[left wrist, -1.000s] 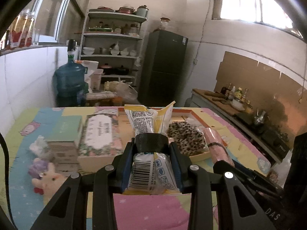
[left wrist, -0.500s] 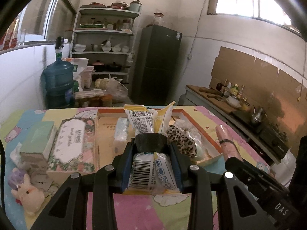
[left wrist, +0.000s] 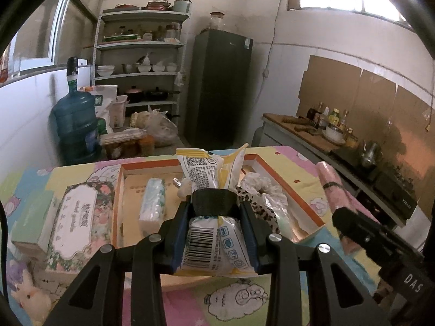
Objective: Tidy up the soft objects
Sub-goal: 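Carry the snack bag and pink towel over the box with both tools, then lower both items into the box and open both tools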
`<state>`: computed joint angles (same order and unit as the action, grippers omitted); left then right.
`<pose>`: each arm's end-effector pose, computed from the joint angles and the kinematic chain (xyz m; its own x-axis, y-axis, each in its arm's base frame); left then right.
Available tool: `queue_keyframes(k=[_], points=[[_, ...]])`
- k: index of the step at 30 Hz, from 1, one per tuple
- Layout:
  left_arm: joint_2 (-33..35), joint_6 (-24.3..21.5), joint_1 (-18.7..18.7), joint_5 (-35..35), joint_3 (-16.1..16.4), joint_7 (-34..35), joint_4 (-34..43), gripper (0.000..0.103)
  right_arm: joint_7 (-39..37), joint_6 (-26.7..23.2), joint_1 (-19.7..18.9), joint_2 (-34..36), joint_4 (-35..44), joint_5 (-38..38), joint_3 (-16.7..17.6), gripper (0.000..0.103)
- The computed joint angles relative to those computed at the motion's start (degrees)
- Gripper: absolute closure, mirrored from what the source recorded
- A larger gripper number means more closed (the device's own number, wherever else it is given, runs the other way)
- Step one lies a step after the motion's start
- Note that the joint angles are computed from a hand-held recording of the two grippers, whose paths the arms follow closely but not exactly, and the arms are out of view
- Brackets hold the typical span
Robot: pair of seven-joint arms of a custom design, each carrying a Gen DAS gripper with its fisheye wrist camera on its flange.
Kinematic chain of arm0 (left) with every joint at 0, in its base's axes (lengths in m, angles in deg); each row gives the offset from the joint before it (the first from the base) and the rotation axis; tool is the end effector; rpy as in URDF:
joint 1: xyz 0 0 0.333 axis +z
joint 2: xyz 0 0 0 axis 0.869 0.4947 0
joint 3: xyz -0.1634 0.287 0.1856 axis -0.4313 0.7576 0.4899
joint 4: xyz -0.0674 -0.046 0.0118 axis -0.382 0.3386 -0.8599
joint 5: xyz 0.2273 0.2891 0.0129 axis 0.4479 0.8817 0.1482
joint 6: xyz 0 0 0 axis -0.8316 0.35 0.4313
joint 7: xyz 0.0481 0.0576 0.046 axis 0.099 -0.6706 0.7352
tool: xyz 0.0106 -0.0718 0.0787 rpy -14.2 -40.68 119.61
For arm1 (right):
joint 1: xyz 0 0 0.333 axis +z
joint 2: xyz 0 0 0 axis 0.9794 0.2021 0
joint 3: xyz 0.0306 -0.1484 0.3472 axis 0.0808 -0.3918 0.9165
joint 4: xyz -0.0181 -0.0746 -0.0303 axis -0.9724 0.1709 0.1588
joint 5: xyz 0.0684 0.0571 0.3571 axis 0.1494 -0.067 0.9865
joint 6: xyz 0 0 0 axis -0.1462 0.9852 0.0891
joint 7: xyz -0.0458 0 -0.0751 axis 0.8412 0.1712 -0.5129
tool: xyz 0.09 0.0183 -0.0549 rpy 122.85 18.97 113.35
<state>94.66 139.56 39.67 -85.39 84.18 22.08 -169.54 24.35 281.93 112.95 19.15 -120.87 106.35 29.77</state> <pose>0.6505 -0.2101 0.3622 -0.1980 -0.9704 0.1381 -0.5630 -0.0028 -0.8264 0.5950 0.3861 0.3434 0.1712 -0.9228 -0.3452 -0.4859 0.2257 -0.8444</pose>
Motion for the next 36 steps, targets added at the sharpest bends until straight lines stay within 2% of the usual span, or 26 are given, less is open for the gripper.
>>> queue_keyframes(k=[3,8,11,14,17,21,24,31,34,36], points=[[1.1,-1.7,-1.1,-0.6,1.1,0.4,2.1,0.065,-1.8,-1.3,0.8,0.5,1.5,1.4,-1.8,0.06],[3.2,-5.3,-0.6,0.3,1.4,-1.3,6.0,0.065,-4.0,-5.4,0.3,2.1,5.5,2.0,-3.5,0.06],[4.4,-7.5,-1.8,1.0,3.0,-2.3,8.3,0.065,-5.4,-10.4,0.1,3.5,9.1,1.2,-5.0,0.06],[5.5,-9.7,-1.0,2.9,2.3,-3.9,10.5,0.065,-5.4,-14.3,0.7,5.0,12.5,1.0,-7.2,0.06],[6.6,-11.7,-0.3,4.8,2.1,-5.8,12.6,0.065,-4.1,-18.3,-1.2,6.7,16.6,-2.0,-6.4,0.06],[8.1,-14.0,0.7,7.4,1.5,-8.5,15.3,0.065,0.2,-27.0,0.5,10.7,24.9,-3.7,-12.0,0.06],[8.8,-14.4,1.0,9.3,1.6,-10.2,16.4,0.065,3.3,-31.6,-0.3,13.6,30.3,-6.0,-12.8,0.06],[10.6,-15.1,5.6,13.4,-3.4,-12.2,19.1,0.065,11.2,-38.8,-0.4,18.5,38.5,-11.2,-15.9,0.06],[11.1,-14.4,8.4,14.9,-6.7,-12.3,19.4,0.063,13.2,-40.5,-1.3,19.6,40.3,-13.2,-15.1,0.059],[11.3,-15.2,9.3,15.5,-7.8,-12.4,19.8,0.055,13.2,-41.0,-2.8,19.9,40.8,-14.4,-12.7,0.057]])
